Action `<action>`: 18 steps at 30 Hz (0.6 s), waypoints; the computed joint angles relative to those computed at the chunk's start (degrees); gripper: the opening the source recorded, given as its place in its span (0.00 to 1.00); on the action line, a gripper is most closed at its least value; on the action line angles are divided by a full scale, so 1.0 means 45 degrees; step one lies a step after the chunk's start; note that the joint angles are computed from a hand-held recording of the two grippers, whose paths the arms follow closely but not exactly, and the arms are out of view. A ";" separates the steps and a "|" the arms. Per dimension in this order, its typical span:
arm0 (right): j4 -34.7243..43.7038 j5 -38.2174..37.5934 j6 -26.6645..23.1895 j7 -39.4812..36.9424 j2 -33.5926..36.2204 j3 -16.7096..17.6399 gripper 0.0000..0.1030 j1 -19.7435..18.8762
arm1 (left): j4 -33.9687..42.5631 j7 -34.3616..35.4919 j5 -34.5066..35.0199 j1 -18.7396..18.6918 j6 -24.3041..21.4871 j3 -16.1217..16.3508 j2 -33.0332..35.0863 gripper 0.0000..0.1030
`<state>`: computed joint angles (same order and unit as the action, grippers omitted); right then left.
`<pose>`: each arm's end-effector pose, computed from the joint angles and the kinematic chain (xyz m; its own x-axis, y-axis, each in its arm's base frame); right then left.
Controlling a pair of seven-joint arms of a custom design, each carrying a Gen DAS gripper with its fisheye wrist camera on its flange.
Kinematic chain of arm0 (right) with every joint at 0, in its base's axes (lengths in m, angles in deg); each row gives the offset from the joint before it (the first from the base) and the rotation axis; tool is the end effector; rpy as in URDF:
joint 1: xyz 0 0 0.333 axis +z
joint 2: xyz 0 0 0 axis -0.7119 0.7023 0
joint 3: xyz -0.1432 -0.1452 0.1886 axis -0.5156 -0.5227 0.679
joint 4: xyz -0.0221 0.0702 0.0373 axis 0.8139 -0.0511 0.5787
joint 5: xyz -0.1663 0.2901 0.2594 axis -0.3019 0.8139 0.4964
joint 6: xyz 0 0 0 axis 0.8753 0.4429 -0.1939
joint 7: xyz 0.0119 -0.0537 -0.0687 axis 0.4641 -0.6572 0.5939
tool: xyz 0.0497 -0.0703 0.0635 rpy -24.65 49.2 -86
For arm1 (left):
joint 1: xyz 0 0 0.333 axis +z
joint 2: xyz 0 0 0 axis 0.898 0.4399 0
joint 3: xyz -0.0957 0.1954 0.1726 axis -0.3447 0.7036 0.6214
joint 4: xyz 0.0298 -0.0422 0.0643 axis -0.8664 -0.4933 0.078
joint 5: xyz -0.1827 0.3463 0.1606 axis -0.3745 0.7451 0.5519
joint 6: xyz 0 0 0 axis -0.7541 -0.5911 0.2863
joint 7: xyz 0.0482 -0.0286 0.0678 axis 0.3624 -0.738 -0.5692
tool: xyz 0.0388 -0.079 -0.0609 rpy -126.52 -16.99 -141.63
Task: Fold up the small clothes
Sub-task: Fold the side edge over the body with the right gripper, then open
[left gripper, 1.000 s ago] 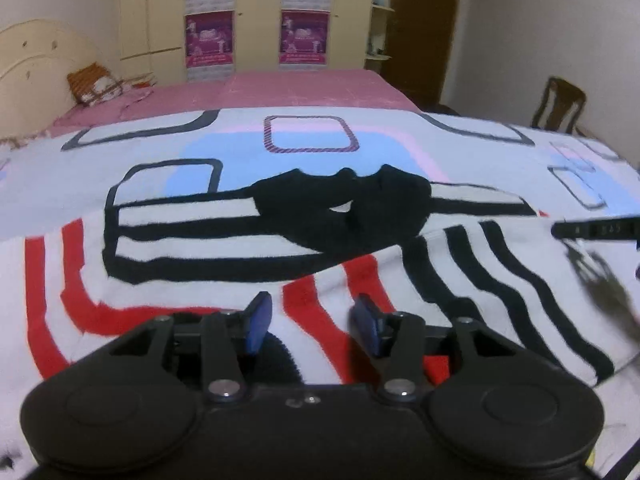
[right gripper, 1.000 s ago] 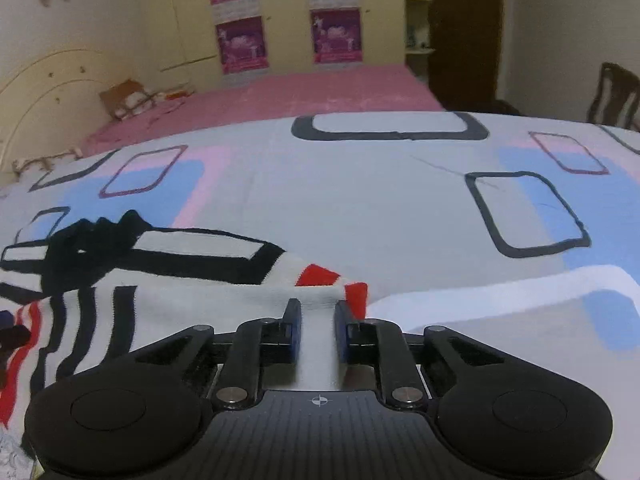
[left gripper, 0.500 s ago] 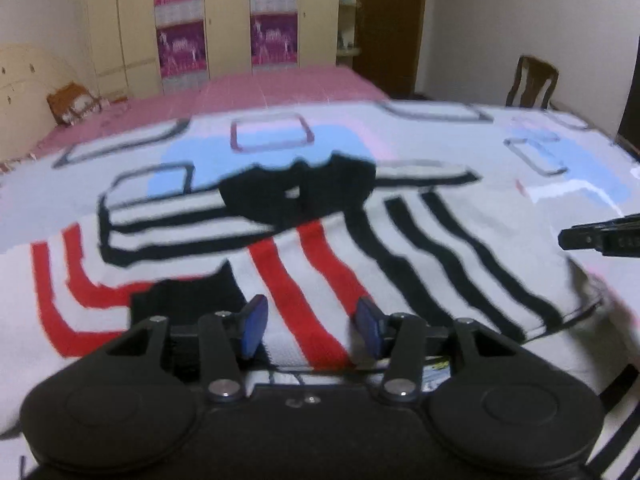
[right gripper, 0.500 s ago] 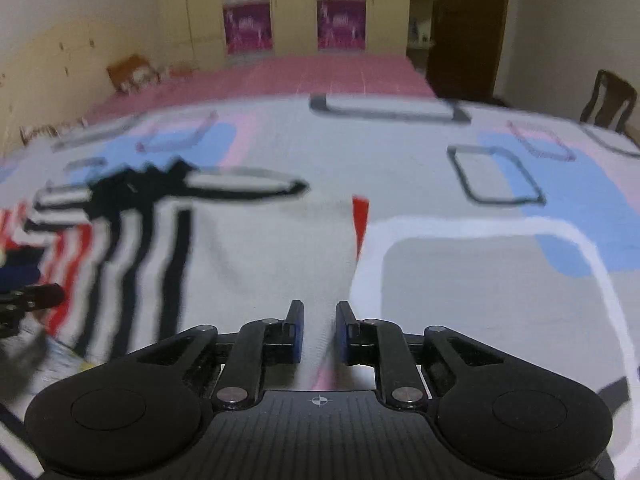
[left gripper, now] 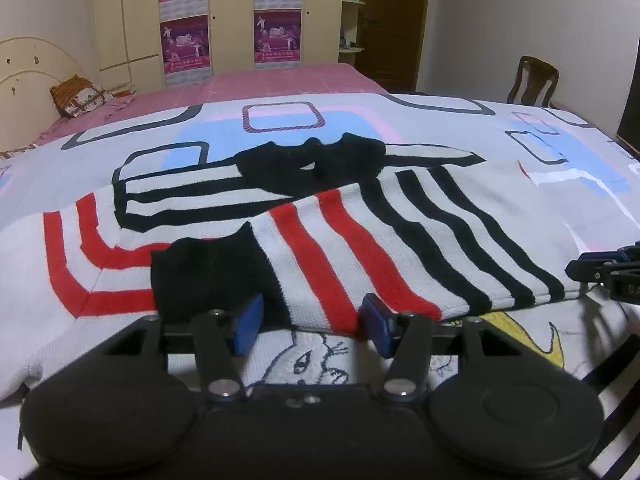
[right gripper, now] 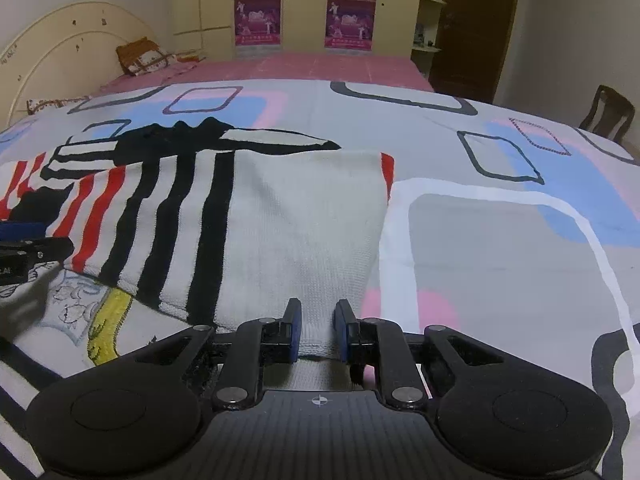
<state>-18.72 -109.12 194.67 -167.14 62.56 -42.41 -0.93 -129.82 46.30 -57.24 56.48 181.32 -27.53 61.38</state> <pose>0.4125 0.5160 0.3588 -0.2036 -0.9790 -0.0095 -0.7148 0.1553 -0.6819 0.5569 -0.2398 0.3339 -0.5184 -0.8549 0.0210 -0.6002 0.3463 -0.7210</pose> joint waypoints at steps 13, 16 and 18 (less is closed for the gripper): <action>0.0733 0.0603 -0.0950 -0.0212 0.0233 -0.0042 0.17 0.0167 | 0.0281 0.0564 -0.0753 -0.0096 -0.0935 0.0349 -0.0249 0.54; 0.0597 0.0143 -0.0577 0.0571 -0.0006 -0.0164 0.17 0.0076 | 0.0254 0.0816 -0.1159 -0.0137 -0.0607 0.0460 -0.0404 0.54; 0.0865 -0.0197 -0.0521 0.0512 0.0096 -0.0173 0.17 0.0078 | 0.0232 0.1785 -0.2436 0.0189 -0.0362 0.0203 -0.0552 0.69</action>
